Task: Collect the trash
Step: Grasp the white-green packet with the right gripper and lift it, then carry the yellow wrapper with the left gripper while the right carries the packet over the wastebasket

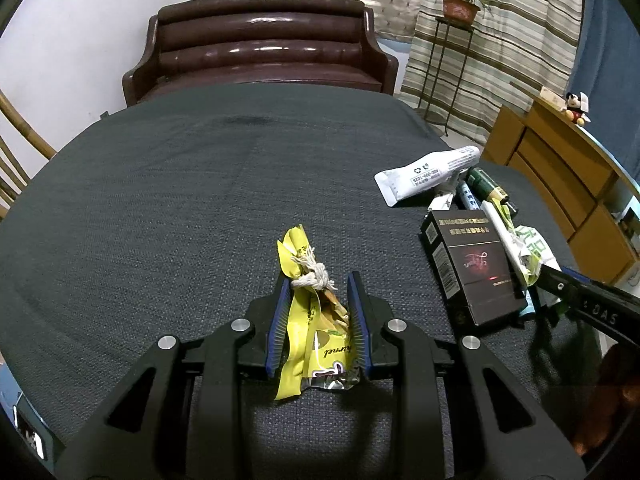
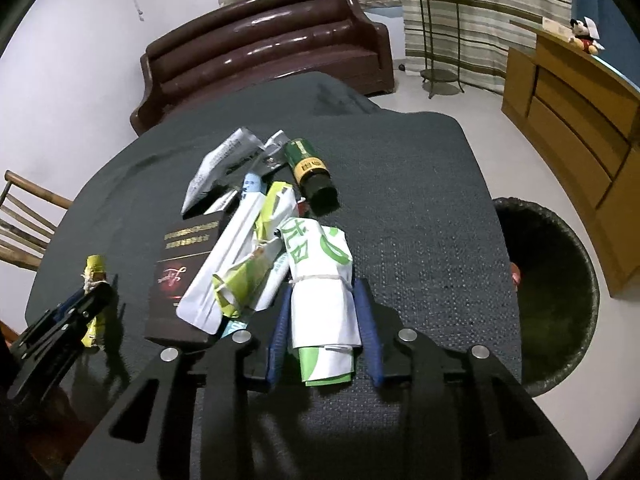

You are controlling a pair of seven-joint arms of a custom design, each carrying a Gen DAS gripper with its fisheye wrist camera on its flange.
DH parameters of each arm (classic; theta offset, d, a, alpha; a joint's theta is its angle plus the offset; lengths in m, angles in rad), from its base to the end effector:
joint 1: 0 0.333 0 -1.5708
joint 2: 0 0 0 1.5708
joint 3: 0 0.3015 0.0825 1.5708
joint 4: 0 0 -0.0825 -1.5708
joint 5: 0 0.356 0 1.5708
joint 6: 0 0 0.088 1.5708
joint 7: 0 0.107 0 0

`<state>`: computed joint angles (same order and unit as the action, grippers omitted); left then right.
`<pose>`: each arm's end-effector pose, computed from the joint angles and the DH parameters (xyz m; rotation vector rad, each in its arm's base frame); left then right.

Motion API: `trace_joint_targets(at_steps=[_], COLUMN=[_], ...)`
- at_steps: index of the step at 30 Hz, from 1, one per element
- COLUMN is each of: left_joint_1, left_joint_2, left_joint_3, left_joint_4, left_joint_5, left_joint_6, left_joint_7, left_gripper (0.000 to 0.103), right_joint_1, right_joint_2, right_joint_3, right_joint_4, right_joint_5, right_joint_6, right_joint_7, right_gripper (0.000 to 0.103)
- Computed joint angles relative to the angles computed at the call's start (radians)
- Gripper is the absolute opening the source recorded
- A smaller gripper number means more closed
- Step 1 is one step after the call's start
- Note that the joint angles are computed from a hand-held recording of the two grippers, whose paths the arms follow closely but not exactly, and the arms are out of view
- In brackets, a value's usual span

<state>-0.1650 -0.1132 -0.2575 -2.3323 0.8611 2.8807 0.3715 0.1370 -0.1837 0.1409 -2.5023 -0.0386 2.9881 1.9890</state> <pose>0.4418 -0.2490 0.4432 -1.7945 1.7936 -0.8071 0.4592 0.1353 0.4326 -1.6951 1.8693 -0.4225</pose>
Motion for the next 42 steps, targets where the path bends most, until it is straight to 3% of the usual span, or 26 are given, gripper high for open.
trace_joint_targets(at_steps=[6, 12, 22, 28, 38, 42], left_joint_1=[0.0, -0.007, -0.052, -0.117, -0.265, -0.319], left_joint_2=[0.003, 0.007, 0.044, 0.121, 0.293, 0.356], left_joint_3=[-0.001, -0.01, -0.034, -0.035, 0.004, 0.024], left_joint_4=[0.003, 0.013, 0.086, 0.193, 0.407, 0.482], left_joint_5=[0.009, 0.038, 0.132, 0.172, 0.237, 0.219], left_joint_6=[0.003, 0.008, 0.029, 0.022, -0.006, -0.017], left_joint_7=[-0.007, -0.048, -0.114, -0.115, -0.096, -0.057], left_gripper=[0.028, 0.028, 0.028, 0.028, 0.028, 0.028], right_joint_1=[-0.019, -0.024, -0.219, -0.398, -0.585, -0.614], right_joint_2=[0.014, -0.019, -0.135, -0.207, -0.232, -0.224], right_joint_3=[0.013, 0.006, 0.123, 0.222, 0.291, 0.291], right_joint_4=[0.009, -0.037, -0.134, -0.185, -0.222, -0.229], right_joint_5=[-0.058, -0.037, -0.102, -0.134, -0.087, -0.044], right_joint_6=[0.014, 0.057, 0.115, 0.143, 0.209, 0.23], right_joint_7=[0.019, -0.005, 0.044, 0.06, -0.004, -0.048], right_gripper=[0.032, 0.03, 0.03, 0.03, 0.03, 0.03])
